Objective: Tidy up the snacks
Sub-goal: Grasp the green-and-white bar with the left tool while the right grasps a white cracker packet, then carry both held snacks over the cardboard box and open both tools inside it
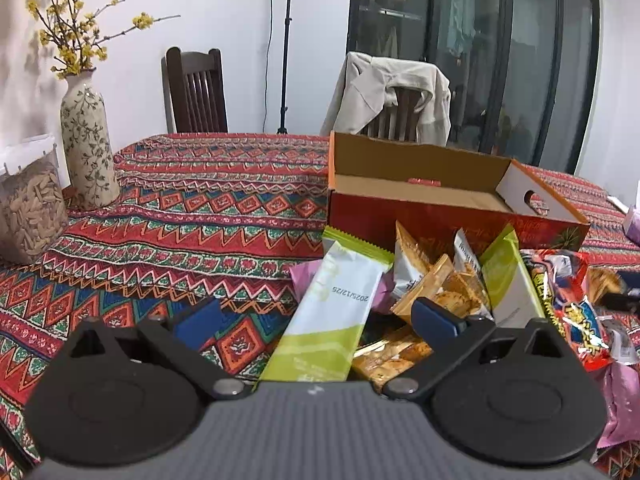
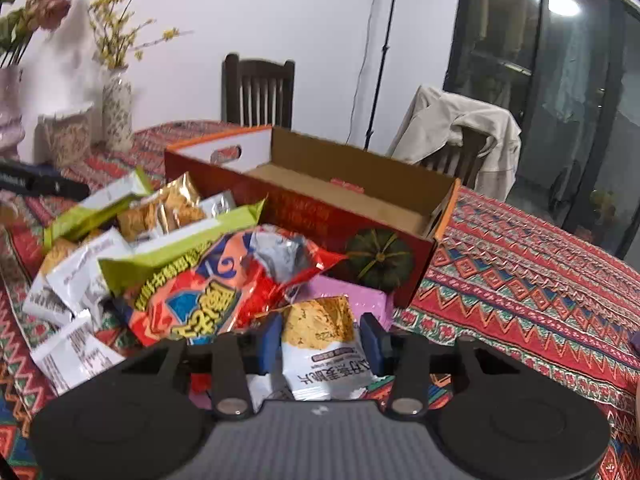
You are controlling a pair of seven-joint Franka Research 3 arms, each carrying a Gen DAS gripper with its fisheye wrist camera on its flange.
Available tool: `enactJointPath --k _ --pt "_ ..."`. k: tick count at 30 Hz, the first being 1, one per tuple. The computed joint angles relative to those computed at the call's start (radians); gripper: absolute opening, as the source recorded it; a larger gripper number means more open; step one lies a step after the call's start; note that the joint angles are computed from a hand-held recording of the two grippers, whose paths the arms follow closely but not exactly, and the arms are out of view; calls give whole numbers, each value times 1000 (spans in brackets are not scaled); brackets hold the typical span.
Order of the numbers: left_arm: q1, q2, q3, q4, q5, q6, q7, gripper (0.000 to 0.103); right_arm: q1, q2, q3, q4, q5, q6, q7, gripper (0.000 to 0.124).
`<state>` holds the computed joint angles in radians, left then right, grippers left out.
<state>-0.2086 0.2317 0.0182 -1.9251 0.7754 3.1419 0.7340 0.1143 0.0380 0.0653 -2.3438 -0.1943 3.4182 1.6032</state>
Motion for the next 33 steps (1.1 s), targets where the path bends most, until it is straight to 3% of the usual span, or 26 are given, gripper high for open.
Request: enactJointPath --k 5,7,9,12,14,17,26,33 --pt "108 33 -146 27 -196 -63 227 103 53 -12 -17 -21 184 61 -127 42" --pt "110 49 -159 45 -243 -89 287 99 65 -15 -19 -23 219 83 -145 42" --pt "94 61 -149 64 -261 -117 315 88 70 -17 -19 -25 221 101 -139 42" --pt "125 74 -194 72 -347 -134 411 67 74 -16 -19 -22 199 117 -113 42" --pt "132 73 -207 64 -391 -131 453 47 78 -16 -19 -22 196 121 -107 42" --pt "158 65 -240 46 -476 -123 517 40 82 -13 -18 -16 195 121 -101 42" --pt "95 7 -163 -10 -451 -47 496 40 93 -10 -17 -14 238 144 -121 42" --pt "95 -4 -170 12 -435 -3 486 40 111 7 -12 18 336 153 -196 42"
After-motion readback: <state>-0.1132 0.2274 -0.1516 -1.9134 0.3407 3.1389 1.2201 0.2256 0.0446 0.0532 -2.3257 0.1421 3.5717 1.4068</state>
